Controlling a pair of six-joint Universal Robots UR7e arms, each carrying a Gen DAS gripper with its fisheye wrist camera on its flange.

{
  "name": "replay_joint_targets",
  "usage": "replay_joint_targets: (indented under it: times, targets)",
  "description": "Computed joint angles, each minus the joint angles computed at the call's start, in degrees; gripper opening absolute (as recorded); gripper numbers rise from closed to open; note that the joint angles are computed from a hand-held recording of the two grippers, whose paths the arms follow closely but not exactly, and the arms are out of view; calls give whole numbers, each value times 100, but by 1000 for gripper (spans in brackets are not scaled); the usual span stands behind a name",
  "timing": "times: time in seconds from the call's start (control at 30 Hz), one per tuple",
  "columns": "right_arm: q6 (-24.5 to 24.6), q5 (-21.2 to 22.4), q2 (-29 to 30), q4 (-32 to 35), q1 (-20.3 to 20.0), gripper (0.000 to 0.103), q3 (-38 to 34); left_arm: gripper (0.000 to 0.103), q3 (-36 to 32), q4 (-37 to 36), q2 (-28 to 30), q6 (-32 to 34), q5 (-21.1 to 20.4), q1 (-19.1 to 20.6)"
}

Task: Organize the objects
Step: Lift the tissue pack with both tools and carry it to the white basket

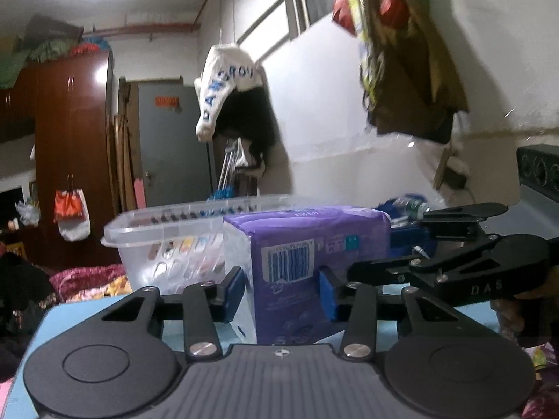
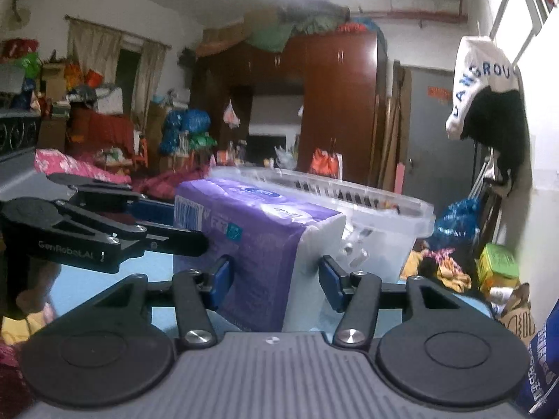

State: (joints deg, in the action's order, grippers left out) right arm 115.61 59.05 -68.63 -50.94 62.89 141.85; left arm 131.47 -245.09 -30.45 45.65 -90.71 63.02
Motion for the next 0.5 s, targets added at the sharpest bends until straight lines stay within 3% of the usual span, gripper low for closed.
replay_joint_targets:
  times: [0.07,0.27,0.37,0.5]
  targets:
    - [-64,-322,-114,-77,-141,55,170,47,118,-210,-5,12,-79,-47]
    - [-106,-668,-364,-127,-135,53,300,46,330,-582,-90,17,-325,-156]
    - [-95,-715,-496,-172,-33,52,327,46,354,-574,-215,20,-348,-272]
    - [88,-461,-724,64,321,52,121,45,217,-296,-471,62,-137,-552]
